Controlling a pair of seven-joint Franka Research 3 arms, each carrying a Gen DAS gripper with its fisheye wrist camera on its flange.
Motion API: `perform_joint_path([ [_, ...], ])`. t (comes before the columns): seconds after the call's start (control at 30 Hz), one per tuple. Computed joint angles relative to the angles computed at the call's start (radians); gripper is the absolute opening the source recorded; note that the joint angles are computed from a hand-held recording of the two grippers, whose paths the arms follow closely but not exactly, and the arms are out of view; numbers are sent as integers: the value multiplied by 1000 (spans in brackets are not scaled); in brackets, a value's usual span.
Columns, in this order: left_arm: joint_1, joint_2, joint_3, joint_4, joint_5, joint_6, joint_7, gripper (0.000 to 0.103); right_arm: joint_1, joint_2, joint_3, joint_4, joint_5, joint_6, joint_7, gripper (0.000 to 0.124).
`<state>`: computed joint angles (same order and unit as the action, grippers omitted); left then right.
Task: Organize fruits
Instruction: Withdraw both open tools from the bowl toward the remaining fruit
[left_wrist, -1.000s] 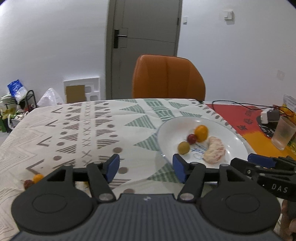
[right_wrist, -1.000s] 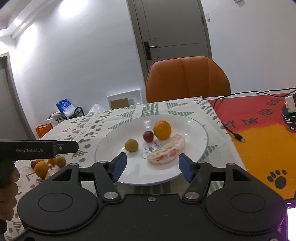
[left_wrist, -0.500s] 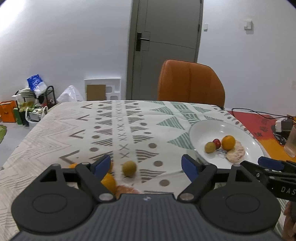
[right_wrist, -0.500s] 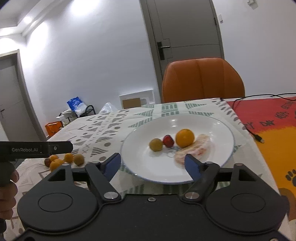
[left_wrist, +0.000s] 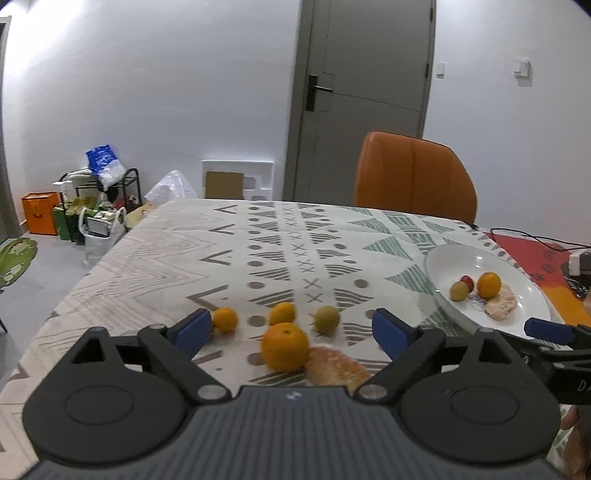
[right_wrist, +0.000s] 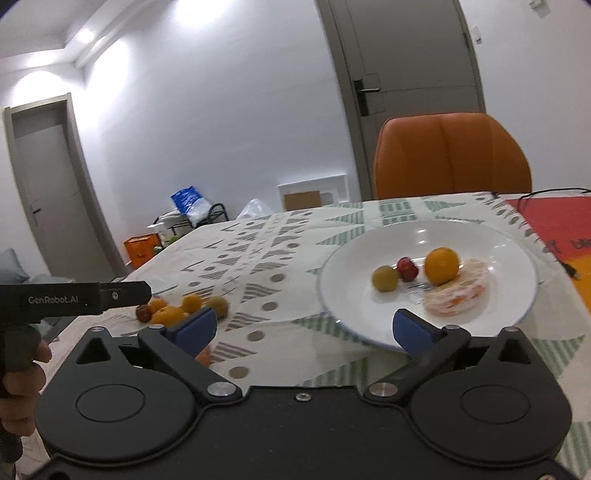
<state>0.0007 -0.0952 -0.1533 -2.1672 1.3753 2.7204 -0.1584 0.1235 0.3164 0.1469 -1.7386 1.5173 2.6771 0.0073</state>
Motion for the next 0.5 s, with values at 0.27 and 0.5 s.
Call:
perform_joint_path([
  [0.27,23,-51,5,-64,2,-8,-28,94,17,-4,8,-12,-37,-10,32,103],
  [0.5,47,-76,6,-102,2,12,-36,94,30,0,16,-10,-71,-15,53,103],
])
